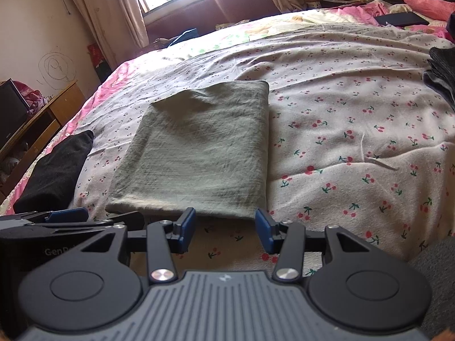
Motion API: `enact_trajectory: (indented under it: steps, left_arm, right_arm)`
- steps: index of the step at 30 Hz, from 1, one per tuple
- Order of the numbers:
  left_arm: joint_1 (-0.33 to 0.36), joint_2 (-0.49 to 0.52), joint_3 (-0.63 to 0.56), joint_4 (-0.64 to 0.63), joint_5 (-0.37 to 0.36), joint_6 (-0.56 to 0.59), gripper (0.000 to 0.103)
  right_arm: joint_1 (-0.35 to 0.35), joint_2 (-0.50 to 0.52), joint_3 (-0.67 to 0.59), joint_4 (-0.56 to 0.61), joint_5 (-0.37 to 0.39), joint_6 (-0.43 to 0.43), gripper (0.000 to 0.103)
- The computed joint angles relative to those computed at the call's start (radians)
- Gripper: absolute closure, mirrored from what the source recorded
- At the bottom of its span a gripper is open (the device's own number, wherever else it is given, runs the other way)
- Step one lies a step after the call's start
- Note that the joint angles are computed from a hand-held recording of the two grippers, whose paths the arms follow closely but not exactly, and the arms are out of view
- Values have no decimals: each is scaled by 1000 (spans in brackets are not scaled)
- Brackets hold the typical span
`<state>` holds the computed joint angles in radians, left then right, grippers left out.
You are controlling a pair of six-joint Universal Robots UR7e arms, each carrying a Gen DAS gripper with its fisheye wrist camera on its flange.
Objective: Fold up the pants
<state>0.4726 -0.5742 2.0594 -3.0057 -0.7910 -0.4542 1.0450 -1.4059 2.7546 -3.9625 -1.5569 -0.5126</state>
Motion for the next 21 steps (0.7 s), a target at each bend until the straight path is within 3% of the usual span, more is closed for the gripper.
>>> enact_trajectory:
  steps: [8, 21]
  left_arm:
    - [18, -4, -4, -10, -24, -11, 1]
    - [14, 0, -5, -13, -20, -2, 1]
  right_arm:
    - [-10, -9, -1, 11, 31, -12, 56]
    - [-4, -8, -13, 37, 10, -1, 55]
